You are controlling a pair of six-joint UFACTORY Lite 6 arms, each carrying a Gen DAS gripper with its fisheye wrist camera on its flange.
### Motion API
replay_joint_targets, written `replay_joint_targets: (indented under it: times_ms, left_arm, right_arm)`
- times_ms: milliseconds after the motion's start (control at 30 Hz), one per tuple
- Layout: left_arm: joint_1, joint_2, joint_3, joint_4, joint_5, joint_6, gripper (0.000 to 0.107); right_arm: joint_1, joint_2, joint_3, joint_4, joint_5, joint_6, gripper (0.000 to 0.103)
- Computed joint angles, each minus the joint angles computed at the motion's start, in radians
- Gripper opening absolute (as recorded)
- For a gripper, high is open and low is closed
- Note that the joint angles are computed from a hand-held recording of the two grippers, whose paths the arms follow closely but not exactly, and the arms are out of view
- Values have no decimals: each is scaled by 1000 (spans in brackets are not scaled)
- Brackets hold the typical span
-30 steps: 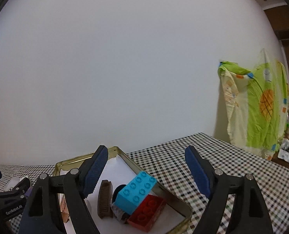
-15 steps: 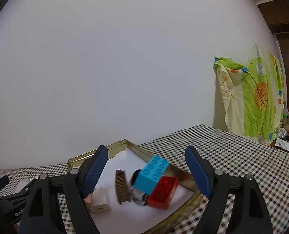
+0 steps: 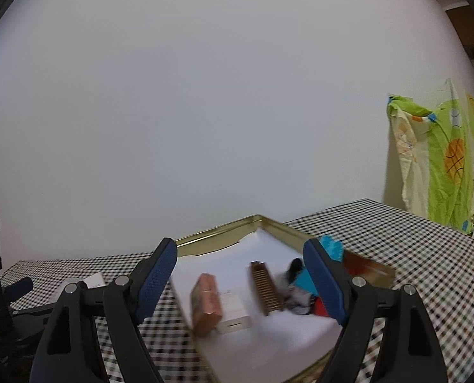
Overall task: Organize rigid objects
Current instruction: 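Move both tools back toward the purple block and green brick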
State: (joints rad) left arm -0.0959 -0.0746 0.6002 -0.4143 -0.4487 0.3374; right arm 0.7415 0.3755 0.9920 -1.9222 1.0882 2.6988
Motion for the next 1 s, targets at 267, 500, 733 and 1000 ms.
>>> replay_joint_targets:
  times_ms: [267, 500, 733, 1000]
  left_arm:
    - [82, 49, 32, 113, 3, -80, 102]
    - [188, 94, 82, 253, 56, -199, 102]
    - [295, 170, 161, 324, 97, -253, 102]
    - [419, 273, 286, 414, 165, -337, 102]
  right_arm:
    - [15, 92, 138, 19, -47, -53, 83]
    - [23, 157, 234, 25, -97, -99, 83]
    - [30, 225, 341, 43, -147, -169, 83]
    - [21, 345, 542, 116, -251, -331, 83]
